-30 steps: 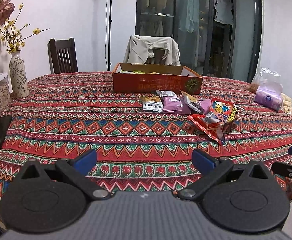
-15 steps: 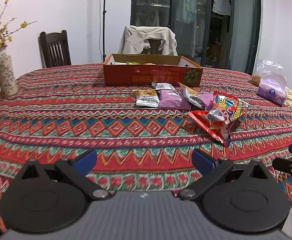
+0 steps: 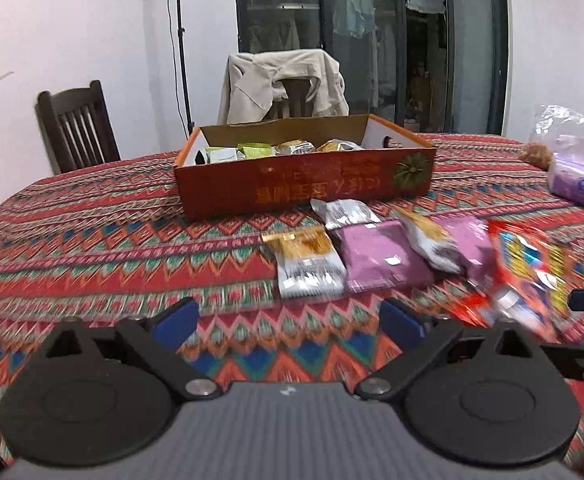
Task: Organize snacks
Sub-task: 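Grasp a cookie packet with the left tool while the right tool grasps the red chip bag, then carry the cookie packet and red chip bag over the orange box with both tools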
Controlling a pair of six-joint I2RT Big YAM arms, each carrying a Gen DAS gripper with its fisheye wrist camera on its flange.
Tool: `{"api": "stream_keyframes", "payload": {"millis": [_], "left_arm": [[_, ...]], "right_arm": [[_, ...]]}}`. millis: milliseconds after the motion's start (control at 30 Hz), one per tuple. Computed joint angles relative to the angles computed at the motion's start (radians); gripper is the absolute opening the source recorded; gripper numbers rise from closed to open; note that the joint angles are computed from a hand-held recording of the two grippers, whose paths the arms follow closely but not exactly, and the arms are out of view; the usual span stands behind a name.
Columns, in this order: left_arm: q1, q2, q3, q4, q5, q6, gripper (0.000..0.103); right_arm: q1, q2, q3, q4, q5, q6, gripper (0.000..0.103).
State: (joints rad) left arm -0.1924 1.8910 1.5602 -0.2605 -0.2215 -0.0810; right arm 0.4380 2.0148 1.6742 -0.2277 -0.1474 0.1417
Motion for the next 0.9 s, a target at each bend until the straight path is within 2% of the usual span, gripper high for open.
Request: {"api": "stream_keyframes", "payload": {"millis": [167,267,367,400,433,467,500,533,600,633,700,767,833,900], "left_arm": [[0.034,0.157,0.241,-0.120,0.065,-0.005,0.092],[0.040,0.242,0.372,-0.193,0.086,-0.005,0.090],[0.041,0.293,0.443,-0.229,0.092,-0.013,0.086],[0.041,0.299,0.451,-0.237,0.087,-0.014,0.080],[0.044,0.305,0.461,-0.259,0.099,-0.012,0.070],[0.046,0.307,0.465,-0.274,0.110,-0.014,0.068],[0.045,0.290,0.433,-0.248,0.101,-0.004,0.058],[0.047,0.280,0.415,-0.241,0.108,0.010,0.055],[0.049,0.269,0.400,-0.238,0.117,0.013,0.054],[0.047,0.266,0.394,-0.234,0.111,0.009,0.051],[0.043,0.260,0.389,-0.239,0.093,0.008,0.045],[0.038,0.229,0.350,-0.232,0.092,-0.003,0.042],[0.033,0.175,0.266,-0.183,0.087,-0.014,0.042],[0.022,0.104,0.159,-0.124,0.063,-0.025,0.042]], "right_arm": [[0.010,0.149,0.256,-0.113,0.020,0.010,0.103],[0.019,0.233,0.404,-0.194,0.059,-0.014,0.103],[0.035,0.293,0.509,-0.267,0.134,-0.065,0.102],[0.038,0.301,0.523,-0.282,0.156,-0.087,0.101],[0.041,0.304,0.526,-0.290,0.177,-0.111,0.099],[0.040,0.296,0.512,-0.287,0.192,-0.132,0.097],[0.040,0.288,0.500,-0.285,0.208,-0.152,0.095],[0.037,0.272,0.473,-0.273,0.216,-0.174,0.094],[0.029,0.247,0.433,-0.271,0.226,-0.183,0.090],[0.024,0.236,0.417,-0.271,0.226,-0.177,0.086],[0.016,0.221,0.392,-0.271,0.222,-0.163,0.084],[0.011,0.204,0.359,-0.254,0.205,-0.157,0.073],[0.008,0.178,0.314,-0.234,0.181,-0.149,0.067],[0.006,0.138,0.242,-0.192,0.157,-0.147,0.066]]}}
